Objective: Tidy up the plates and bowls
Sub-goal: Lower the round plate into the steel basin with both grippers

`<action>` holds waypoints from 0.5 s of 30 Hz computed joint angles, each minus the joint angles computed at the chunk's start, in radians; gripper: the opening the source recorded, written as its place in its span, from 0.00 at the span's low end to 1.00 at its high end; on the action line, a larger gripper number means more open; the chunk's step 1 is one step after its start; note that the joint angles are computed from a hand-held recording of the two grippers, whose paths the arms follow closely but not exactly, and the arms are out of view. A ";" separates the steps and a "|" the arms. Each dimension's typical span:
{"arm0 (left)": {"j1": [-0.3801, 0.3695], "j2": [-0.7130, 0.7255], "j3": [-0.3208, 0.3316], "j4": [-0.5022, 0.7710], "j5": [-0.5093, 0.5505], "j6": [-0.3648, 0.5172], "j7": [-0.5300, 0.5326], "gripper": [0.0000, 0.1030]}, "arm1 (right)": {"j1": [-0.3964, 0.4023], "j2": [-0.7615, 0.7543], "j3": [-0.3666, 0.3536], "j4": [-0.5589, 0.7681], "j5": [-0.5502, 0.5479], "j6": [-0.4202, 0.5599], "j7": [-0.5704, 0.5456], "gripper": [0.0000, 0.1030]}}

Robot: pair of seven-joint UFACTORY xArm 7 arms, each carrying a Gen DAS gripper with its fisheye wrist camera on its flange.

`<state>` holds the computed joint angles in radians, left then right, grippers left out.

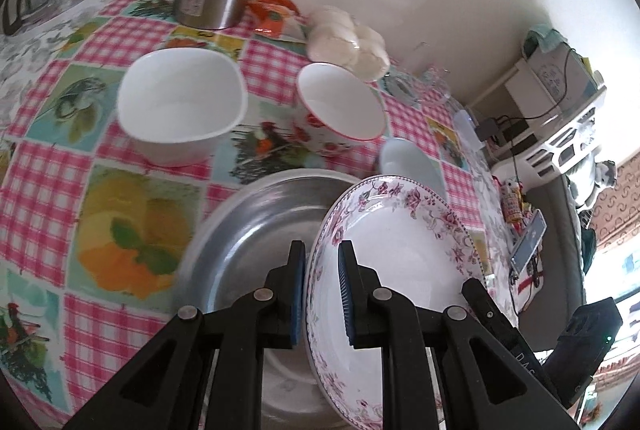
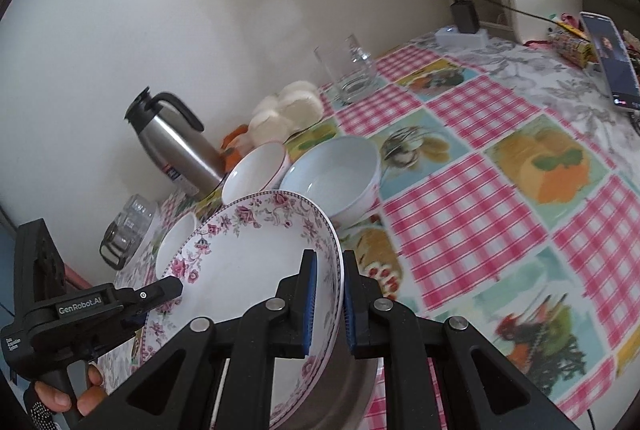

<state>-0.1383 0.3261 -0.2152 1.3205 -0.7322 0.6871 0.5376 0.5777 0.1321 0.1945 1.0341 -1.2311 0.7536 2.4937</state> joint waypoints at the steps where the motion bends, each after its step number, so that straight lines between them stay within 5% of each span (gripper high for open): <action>1: 0.001 0.001 0.004 -0.001 0.005 0.001 -0.004 0.16 | -0.001 0.013 -0.001 0.010 -0.001 -0.008 -0.002 0.13; 15: 0.001 0.054 0.026 0.021 0.147 0.013 -0.111 0.16 | 0.025 0.117 -0.057 0.080 0.055 -0.102 -0.058 0.13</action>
<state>-0.1376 0.3797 -0.1897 1.3418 -0.5852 0.6998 0.4265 0.6027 0.2490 0.1372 1.1142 -1.1757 0.6521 2.4357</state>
